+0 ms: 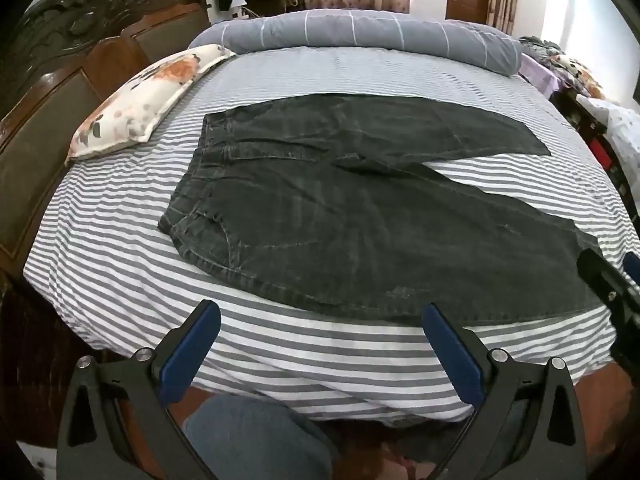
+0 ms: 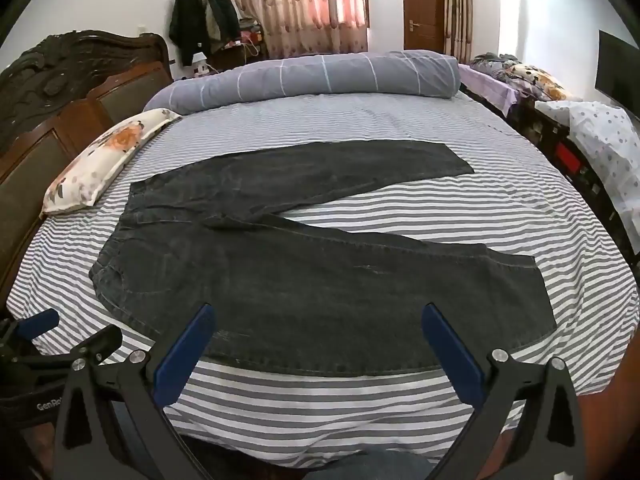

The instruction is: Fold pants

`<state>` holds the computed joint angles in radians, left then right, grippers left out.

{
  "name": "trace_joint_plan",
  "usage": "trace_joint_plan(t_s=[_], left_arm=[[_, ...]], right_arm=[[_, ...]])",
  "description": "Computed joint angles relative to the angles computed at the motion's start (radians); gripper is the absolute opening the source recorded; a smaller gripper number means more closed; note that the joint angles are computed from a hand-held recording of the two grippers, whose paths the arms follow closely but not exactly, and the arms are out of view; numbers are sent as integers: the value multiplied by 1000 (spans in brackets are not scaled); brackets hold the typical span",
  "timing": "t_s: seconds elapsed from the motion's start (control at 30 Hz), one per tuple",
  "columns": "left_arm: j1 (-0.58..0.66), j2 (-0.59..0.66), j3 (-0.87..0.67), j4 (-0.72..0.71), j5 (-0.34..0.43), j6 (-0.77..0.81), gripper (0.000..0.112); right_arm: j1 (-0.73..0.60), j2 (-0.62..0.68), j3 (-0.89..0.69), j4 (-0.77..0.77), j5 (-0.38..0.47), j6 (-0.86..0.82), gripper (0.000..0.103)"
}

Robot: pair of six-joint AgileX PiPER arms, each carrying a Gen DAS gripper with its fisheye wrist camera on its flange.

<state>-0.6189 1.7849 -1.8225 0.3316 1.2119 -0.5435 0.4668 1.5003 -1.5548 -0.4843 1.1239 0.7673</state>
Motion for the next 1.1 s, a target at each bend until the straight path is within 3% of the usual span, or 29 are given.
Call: trace_joint_plan(t_s=[0.43,1.1], left_arm=[[4,-23,57,1,-43,-11,101],[-13,-24,57,8,-25,-5,101]], right_arm=[[9,-22,27,6,9,6,103],[18,-23,44,1,2,16,103]])
